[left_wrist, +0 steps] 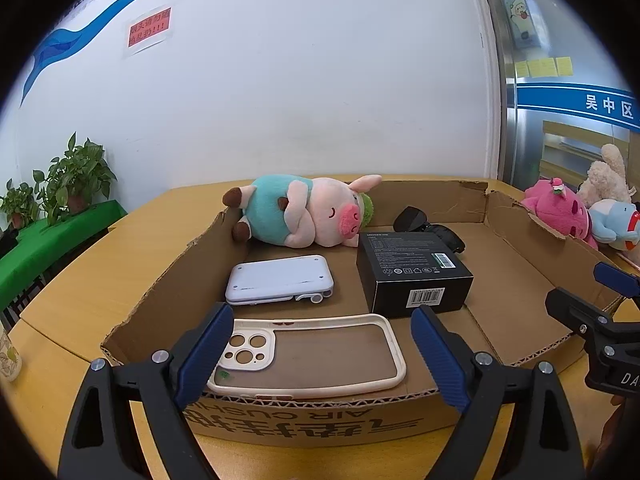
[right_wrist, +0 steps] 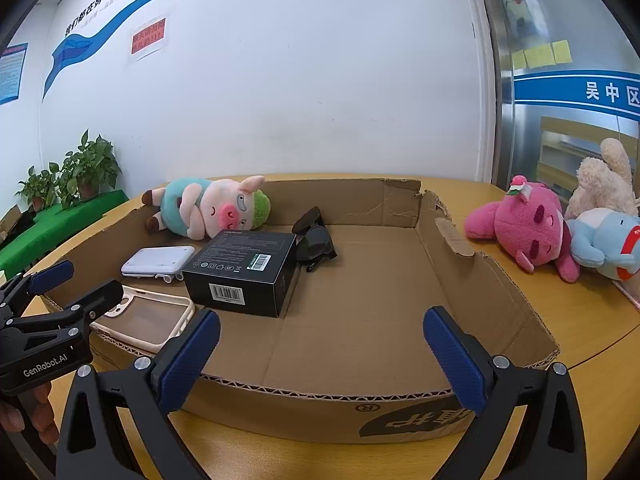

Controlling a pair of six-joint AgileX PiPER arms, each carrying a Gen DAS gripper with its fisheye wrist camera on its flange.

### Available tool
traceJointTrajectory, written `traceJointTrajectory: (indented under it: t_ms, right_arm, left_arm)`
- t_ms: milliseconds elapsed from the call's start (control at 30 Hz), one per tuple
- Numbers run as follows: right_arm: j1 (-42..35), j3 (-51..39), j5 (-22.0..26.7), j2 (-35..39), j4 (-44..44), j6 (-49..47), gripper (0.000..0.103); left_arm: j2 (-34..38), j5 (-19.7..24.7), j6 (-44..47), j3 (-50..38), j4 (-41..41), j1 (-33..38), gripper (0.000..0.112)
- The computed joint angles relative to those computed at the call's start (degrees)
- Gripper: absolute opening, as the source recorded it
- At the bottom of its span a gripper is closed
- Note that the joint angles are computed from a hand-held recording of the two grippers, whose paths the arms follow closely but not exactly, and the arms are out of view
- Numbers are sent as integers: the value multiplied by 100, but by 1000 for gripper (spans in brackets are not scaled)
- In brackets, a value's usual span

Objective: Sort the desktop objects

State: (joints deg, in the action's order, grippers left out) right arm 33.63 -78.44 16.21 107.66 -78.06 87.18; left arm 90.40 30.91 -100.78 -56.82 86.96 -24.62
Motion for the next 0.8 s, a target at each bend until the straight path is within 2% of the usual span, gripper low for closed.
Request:
traceJointTrajectory:
  t_ms: [800]
  right_arm:
    - [14, 61, 10, -47, 0, 16, 103]
  left_arm:
    - [-17, 86, 14, 27, -47, -39, 91]
